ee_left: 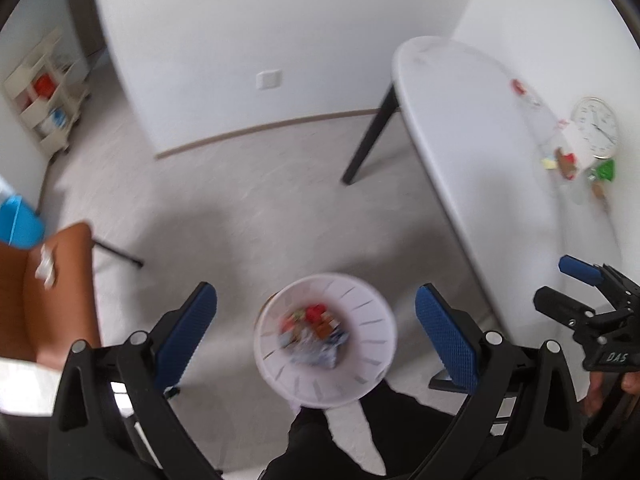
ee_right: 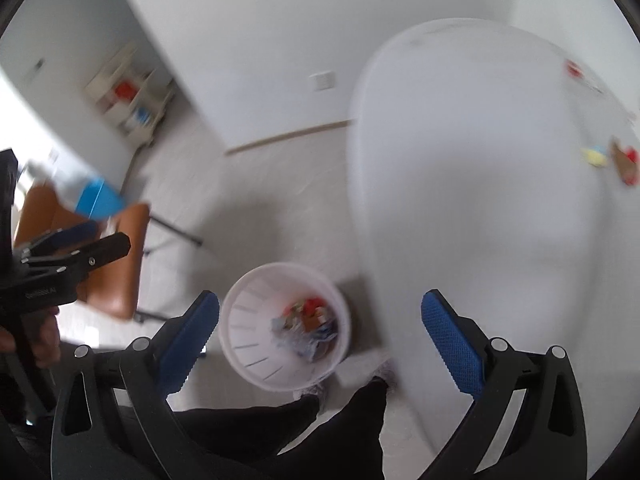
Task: Collect trash
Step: 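Move both tools back over the table toward the remaining crumpled trash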
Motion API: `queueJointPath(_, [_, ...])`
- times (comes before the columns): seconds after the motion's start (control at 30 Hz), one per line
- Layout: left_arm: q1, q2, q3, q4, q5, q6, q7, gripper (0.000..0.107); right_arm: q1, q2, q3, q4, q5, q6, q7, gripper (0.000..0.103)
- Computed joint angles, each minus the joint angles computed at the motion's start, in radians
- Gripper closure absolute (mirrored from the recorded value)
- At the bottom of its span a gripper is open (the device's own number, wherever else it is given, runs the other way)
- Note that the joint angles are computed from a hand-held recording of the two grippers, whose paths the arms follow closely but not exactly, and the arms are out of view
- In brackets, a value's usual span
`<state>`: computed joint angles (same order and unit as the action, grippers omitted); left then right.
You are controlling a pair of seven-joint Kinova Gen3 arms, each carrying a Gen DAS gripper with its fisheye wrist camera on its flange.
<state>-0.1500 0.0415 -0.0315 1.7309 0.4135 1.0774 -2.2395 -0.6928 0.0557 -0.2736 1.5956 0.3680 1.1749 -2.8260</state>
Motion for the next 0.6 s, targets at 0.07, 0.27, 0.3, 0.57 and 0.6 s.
queueJointPath(0.07, [0.026, 0.008, 0.024, -0.018, 0.012, 0.0, 0.011, 0.012, 0.009, -0.033, 0.006, 0.014, 0.009, 0.041, -0.028, 0.003])
queueJointPath(0.27, [0.118, 0.026, 0.083, -0.059, 0.003, -0.009, 0.044, 0.012, 0.089, -0.123, -0.001, 0.104, -0.002, 0.084, -0.07, 0.003])
queueJointPath(0.3, [0.135, 0.03, 0.093, -0.065, -0.002, -0.011, 0.052, 0.012, 0.106, -0.139, -0.001, 0.123, -0.009, 0.082, -0.076, 0.003])
queueJointPath(0.57, [0.295, 0.095, 0.181, -0.159, -0.056, -0.009, 0.121, 0.012, 0.263, -0.267, 0.015, 0.246, -0.043, 0.071, -0.045, 0.003])
queueJointPath(0.6, [0.319, 0.107, 0.193, -0.179, -0.067, -0.011, 0.129, 0.012, 0.29, -0.29, 0.034, 0.264, -0.048, 0.07, -0.024, 0.003])
